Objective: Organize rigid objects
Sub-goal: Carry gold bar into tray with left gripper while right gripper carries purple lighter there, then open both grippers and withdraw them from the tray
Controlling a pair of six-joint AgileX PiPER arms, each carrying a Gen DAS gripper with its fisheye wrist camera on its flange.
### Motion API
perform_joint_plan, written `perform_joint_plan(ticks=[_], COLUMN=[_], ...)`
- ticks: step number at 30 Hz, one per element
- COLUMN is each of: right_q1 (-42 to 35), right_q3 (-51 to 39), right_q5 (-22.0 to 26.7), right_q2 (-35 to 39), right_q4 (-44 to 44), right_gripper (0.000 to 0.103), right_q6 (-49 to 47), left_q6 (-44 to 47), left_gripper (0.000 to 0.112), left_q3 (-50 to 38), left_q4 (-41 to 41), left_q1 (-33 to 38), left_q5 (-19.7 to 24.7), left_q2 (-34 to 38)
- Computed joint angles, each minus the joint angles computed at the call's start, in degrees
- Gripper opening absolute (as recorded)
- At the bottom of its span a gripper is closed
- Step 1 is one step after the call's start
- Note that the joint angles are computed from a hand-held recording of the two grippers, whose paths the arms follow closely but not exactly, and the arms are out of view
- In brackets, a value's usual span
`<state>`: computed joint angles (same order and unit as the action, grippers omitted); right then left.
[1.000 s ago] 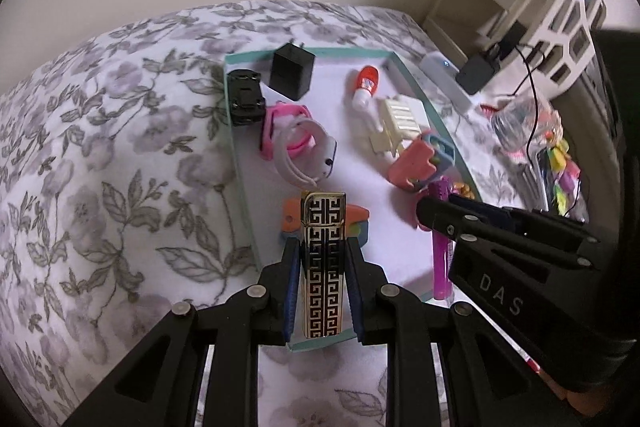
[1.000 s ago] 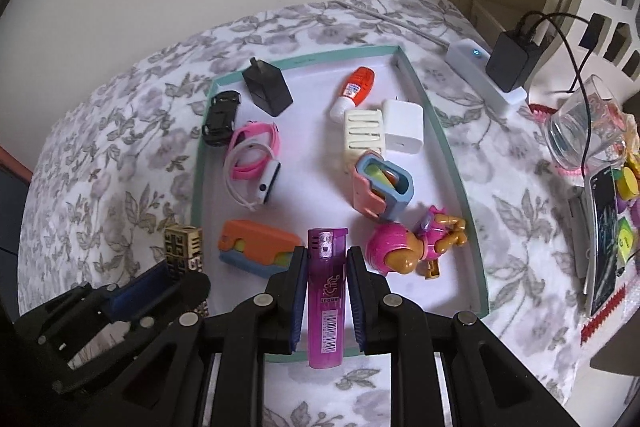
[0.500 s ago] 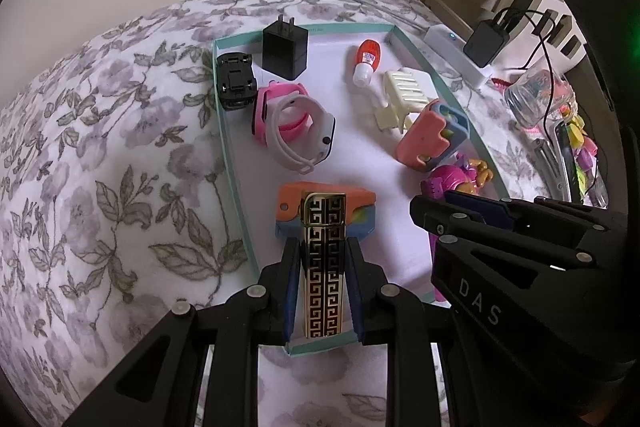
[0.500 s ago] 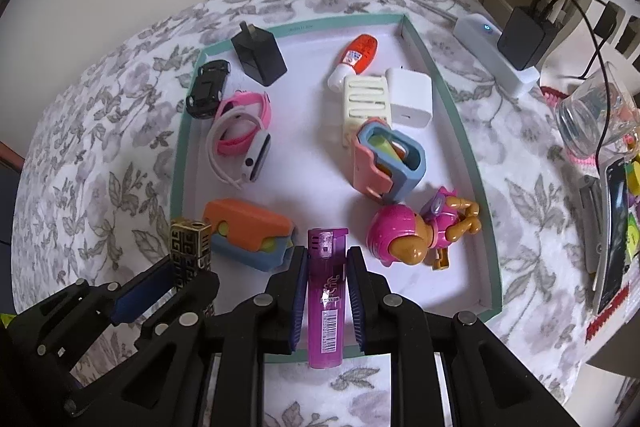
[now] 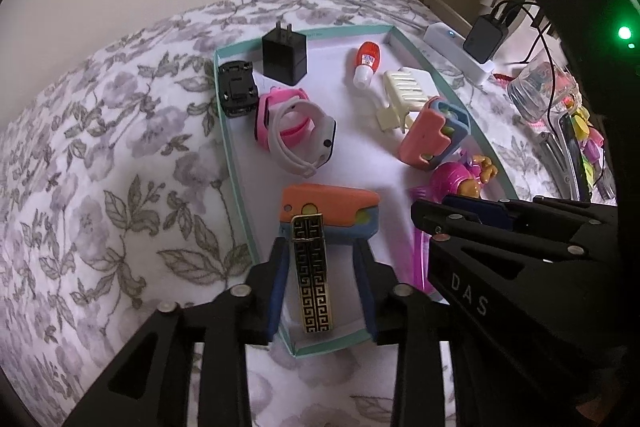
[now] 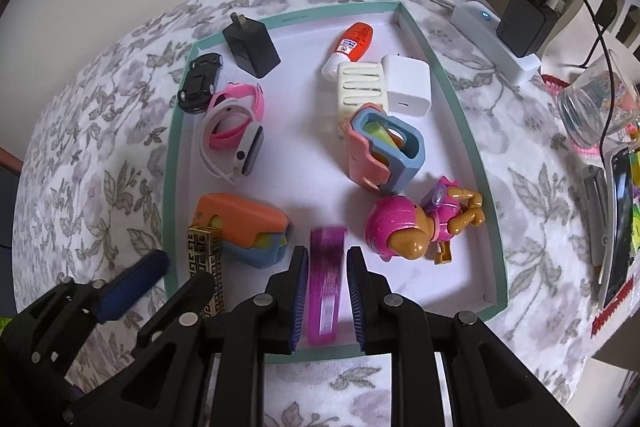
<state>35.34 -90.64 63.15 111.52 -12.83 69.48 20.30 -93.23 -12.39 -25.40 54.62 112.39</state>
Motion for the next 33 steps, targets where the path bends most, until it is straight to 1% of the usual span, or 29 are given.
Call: perform_joint_plan(ticks=[6, 7, 8, 10, 12, 13, 14, 15, 16, 18, 20, 21, 22, 24, 26, 29, 33], right_q1=[0.24, 0.23, 0.22, 0.34, 0.57, 0.86, 1.18, 1.58, 1.84, 2.52, 3.02, 3.32, 3.55, 4.13, 4.86, 5.78, 6.99], right_q3=[1.12, 1.25, 1.57, 2.14, 2.12, 1.97, 1.87, 1.76, 1.53, 1.67, 1.96, 1.89, 1.84, 1.62, 1.52, 1.77, 1.76], right_q5=[-0.36, -0.42, -0.61, -0.92, -0.90, -0.76, -0.61, -0.52, -0.48, -0.79, -1.43, -1.41, -1.33, -0.98, -0.55, -0.59, -0.21], right_q2=[-0.99, -1.07, -1.26, -1.67, -1.71, -1.69, -1.71, -1.78, -1.62, -1.95, -2.18, -2.15, -2.14, -2.07, -2.09, -2.44, -2.63], right_q4=[-0.47, -0.49, -0.53, -0.68, -1.01, -1.43, -1.92, -2.47, -2.93, -3.70, -4.13, -4.35, -4.58, -5.28, -6.18, -6.83, -7.62], right_gripper=[0.022, 0.026, 0.031, 0.038, 0.039, 0.044, 0.055, 0.060, 0.065, 0.069, 0.076, 0.077, 0.079, 0.084, 0.092, 0.098, 0.101], right_q6=[1.65, 1.91, 2.29, 2.94, 3.27, 3.49, 3.81, 4.11, 4.32, 4.82, 5.13, 5.08, 5.04, 5.32, 5.97, 6.85, 7.60], left_q6=[-0.90, -0.93, -1.16, -2.01, -2.91, -3.56, -4.20, -5.32, -6.11, -7.91, -8.58, -9.05, -9.73, -10.62, -11.17, -11.93, -12.17], left_gripper=[0.036, 0.036, 0.036, 0.036, 0.037, 0.041, 0.047, 0.065, 0.078, 0.081, 0.082, 0.086, 0.094, 0.098, 0.098, 0.098, 0.099], left_q3=[1.00, 0.97, 0.99, 1.26, 1.60, 1.70, 1.76, 2.07, 2.20, 2.98, 3.23, 3.53, 3.83, 4.38, 4.96, 6.21, 7.71], left_q4=[1.65, 1.61, 1.72, 2.33, 3.07, 3.52, 3.95, 4.73, 5.36, 7.04, 7.61, 7.93, 8.41, 9.19, 9.92, 11.12, 11.58], left_q1=[0.35, 0.55, 0.68, 1.16, 1.77, 2.20, 2.59, 3.18, 3.56, 4.50, 5.37, 5.86, 6.34, 7.05, 7.70, 8.64, 10.37], left_q5=[-1.54, -1.48, -1.50, -1.86, -2.29, -2.50, -2.73, -3.35, -3.81, -5.19, -5.53, -5.80, -5.99, -6.21, -6.39, -6.61, -7.01], left_q2=[-1.19, -1.22, -1.28, -1.61, -1.97, -2.12, -2.22, -2.49, -2.62, -3.31, -3.60, -3.76, -3.91, -4.22, -4.62, -5.56, -6.69])
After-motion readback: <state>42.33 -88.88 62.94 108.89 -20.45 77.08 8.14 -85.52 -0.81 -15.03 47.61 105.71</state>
